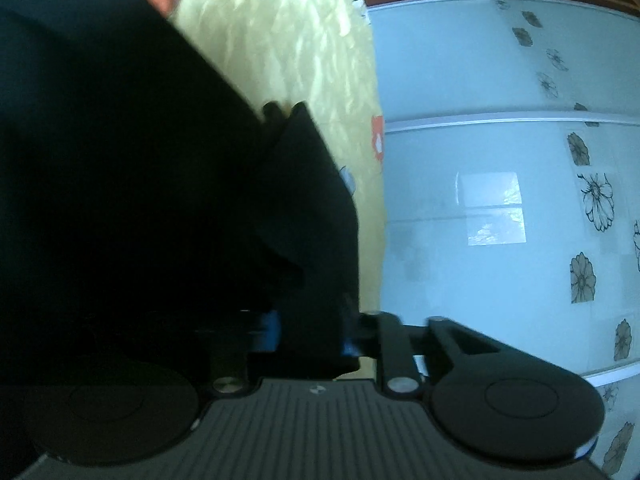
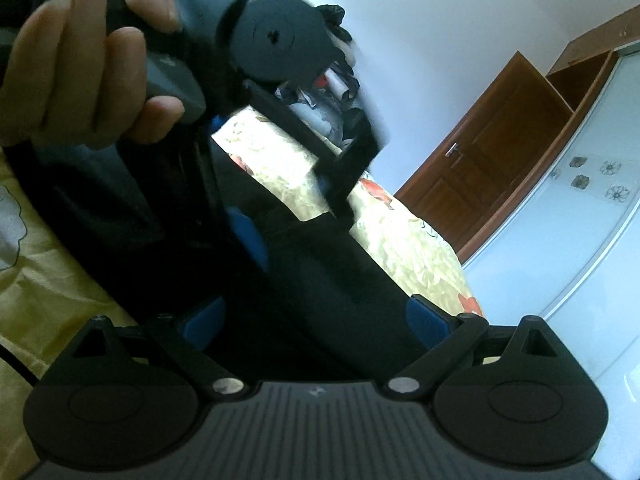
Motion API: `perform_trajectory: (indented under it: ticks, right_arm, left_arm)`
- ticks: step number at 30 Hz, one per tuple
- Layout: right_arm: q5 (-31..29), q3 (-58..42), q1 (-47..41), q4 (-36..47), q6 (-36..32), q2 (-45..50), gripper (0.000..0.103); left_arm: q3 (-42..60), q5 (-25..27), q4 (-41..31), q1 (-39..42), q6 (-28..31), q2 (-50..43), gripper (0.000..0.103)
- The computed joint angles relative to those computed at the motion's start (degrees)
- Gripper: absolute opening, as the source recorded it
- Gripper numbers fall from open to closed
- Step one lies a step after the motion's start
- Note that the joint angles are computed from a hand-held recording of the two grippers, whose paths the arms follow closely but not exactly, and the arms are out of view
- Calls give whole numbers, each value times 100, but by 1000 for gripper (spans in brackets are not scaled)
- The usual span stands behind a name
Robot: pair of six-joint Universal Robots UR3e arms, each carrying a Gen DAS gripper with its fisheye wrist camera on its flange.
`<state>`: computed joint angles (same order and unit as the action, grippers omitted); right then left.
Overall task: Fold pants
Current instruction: 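Grasp the pants edge with the left tool near the right tool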
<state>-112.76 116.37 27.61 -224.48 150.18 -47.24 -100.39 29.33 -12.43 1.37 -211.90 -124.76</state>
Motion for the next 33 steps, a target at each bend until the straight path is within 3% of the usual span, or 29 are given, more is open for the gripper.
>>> perform_trajectory:
  ticks: [1,5,10,12,14,17,20,27,33]
  right_arm:
    - [-7,4,10,-1,12,3,98]
    - [5,3,27,87,-44,-56,98]
    - [301,-91,-39,504,-172,-269,92]
    - [283,-266,-35,746,-62,-317,47]
    - [293,-455,-68,1028,73,-333,36]
    - [171,-804,-34,1388,-58,-189,34]
    - [172,-831,30,1304,-202,-172,12]
    - [378,-1014,307,1372,-439,-104,7]
    - [785,-1309,552,1478,-681,64,7]
  left_arm:
    - [-51,54,146,-17,-44,-10,14]
    - [-342,382,616,-39,47,237,7]
    - [-941,951,1047,-10,586,1007,5]
    - [-1078,1013,1061,25,685,1171,5]
    - [-1197,1037,1062,54,793,1265,5]
    - [-1299,1099,1127,66,836,1309,5]
    - [-1489,1241,1326,110,928,1474,5]
    - [-2665,1552,1592,588,1503,2552,5]
    - [-3790,1288,959,1592,2190,3831,5]
